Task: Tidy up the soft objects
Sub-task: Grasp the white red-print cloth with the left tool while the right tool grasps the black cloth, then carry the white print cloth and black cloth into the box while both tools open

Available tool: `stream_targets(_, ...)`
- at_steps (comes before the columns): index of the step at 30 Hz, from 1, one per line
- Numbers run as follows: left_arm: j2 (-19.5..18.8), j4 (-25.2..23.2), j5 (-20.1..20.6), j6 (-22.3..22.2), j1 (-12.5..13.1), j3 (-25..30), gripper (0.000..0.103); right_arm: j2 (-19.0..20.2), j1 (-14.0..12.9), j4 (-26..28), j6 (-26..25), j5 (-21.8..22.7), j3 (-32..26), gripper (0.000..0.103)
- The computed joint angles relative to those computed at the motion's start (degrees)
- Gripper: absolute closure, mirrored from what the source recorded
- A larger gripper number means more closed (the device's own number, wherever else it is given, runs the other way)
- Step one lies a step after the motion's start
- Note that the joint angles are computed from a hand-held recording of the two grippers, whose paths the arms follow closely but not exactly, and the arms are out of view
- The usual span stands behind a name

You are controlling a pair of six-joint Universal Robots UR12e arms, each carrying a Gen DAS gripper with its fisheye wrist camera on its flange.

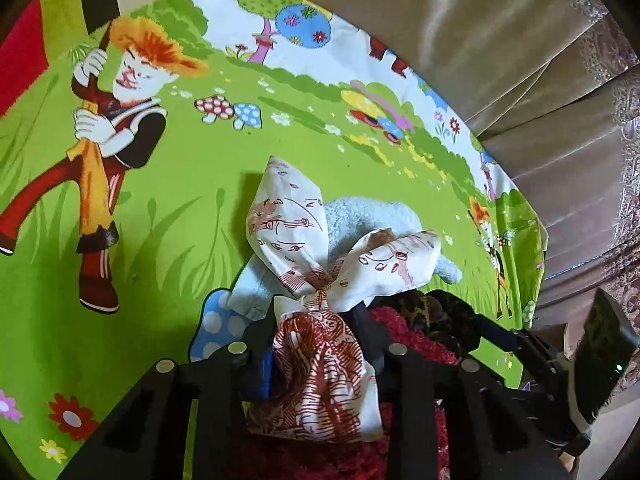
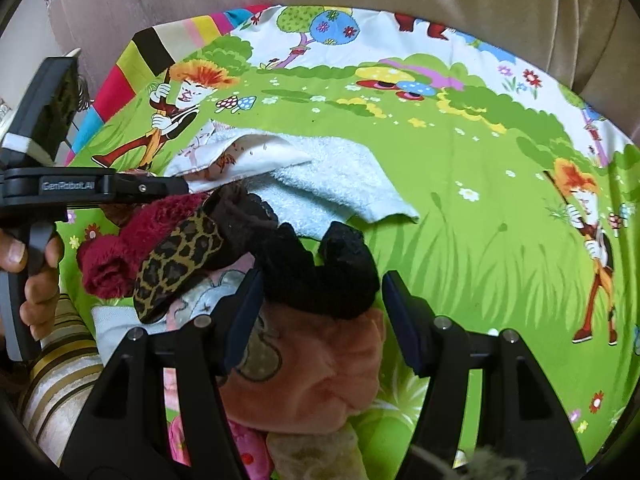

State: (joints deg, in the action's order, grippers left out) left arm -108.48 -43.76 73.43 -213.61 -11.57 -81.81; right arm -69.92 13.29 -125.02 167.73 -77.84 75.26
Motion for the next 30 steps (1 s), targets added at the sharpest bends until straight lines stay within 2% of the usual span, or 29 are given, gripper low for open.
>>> stream_targets(5, 1.2, 4.1, 1.1, -1.3, 0.0, -1.5, 0.071, 0.9, -0.1, 0.4, 1.1, 0.7, -0.7, 0.039)
stream_targets(8, 1.9, 6.3, 2.1, -2.1, -0.1, -2.5, 0.071, 0.9, -0.2, 0.3, 1.4, 1.0, -0.7, 0.07)
stream_targets(12, 2.6, 8.8, 3.2, -3.3, -0.4, -3.5, 0.071, 0.3, -0.3, -1.2, 1.5, 1.4, 0.2, 0.08)
stream_targets(19, 4.1, 13.0, 5.5, -5.0, -1.0, -5.5, 0.071, -1.7, -0.2, -5.5, 2.6, 0.5, 2.5, 0.083)
stream_targets(30, 6.6, 17.5, 10.5, -5.0, -3.3, -8.2, 0.071, -6.8, -0.7, -11.9, 7.2, -0.8, 8.1, 0.083)
